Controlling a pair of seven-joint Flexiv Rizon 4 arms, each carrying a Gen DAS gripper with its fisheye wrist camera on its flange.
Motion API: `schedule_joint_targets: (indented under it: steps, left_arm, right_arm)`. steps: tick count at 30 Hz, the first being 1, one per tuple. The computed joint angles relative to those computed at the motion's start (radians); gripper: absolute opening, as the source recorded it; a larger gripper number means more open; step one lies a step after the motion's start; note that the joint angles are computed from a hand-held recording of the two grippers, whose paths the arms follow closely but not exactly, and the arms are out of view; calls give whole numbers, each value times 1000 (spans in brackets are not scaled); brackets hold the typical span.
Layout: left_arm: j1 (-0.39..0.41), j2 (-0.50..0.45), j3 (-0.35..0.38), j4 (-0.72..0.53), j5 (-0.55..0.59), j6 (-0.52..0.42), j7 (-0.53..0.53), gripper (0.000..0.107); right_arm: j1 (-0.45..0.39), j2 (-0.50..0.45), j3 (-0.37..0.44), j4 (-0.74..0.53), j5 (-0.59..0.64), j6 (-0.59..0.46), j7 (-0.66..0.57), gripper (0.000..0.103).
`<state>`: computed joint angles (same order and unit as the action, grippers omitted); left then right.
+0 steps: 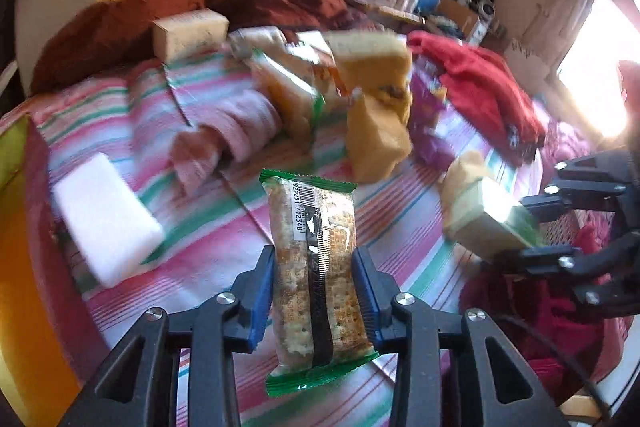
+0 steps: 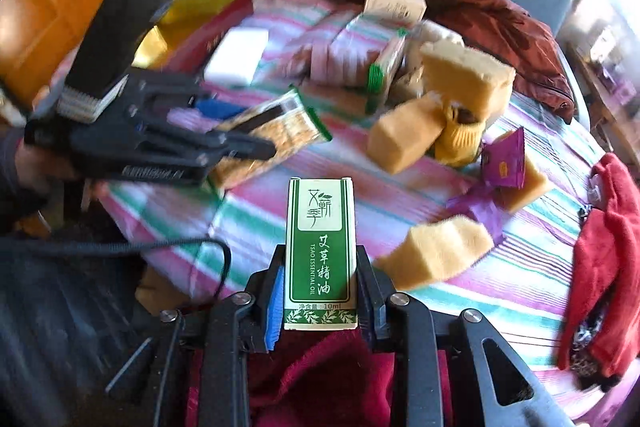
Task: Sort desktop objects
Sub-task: 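Grasp the cracker packet with the left tool while the right tool grasps the green box, then carry both items to the gold tray and open both tools to release them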
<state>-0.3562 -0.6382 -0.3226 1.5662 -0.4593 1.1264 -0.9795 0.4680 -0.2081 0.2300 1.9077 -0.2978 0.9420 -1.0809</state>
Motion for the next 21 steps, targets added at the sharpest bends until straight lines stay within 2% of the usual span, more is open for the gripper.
schedule_joint_targets:
  steps: [4, 9, 13, 15, 17, 19, 21]
  left_arm:
    - [47, 53, -48, 76, -71, 95, 18, 38]
    - [88, 122, -43, 154, -122, 198, -20, 38]
    - [103, 158, 27, 187, -105, 248, -111, 38]
    - [100, 165, 94, 186, -65, 243, -185, 38]
    - [76, 156, 196, 159, 18, 223, -288, 38]
    - [66, 131, 276, 117, 99, 214, -367, 38]
    - [35, 92, 385, 43, 194, 164, -467, 38]
  right_arm:
    - [11, -28, -9, -33, -20, 49, 29, 30]
    - [31, -113, -7, -135, -14, 119, 9, 30]
    - [56, -207, 19, -269, 31, 129, -58, 30]
    - [67, -261, 42, -354, 69, 115, -107, 31]
    - [78, -330, 67, -462, 112, 86, -166, 31]
    - [96, -396, 80, -572, 148, 42, -209, 30]
    - [120, -478, 89, -711, 186, -12, -239, 30]
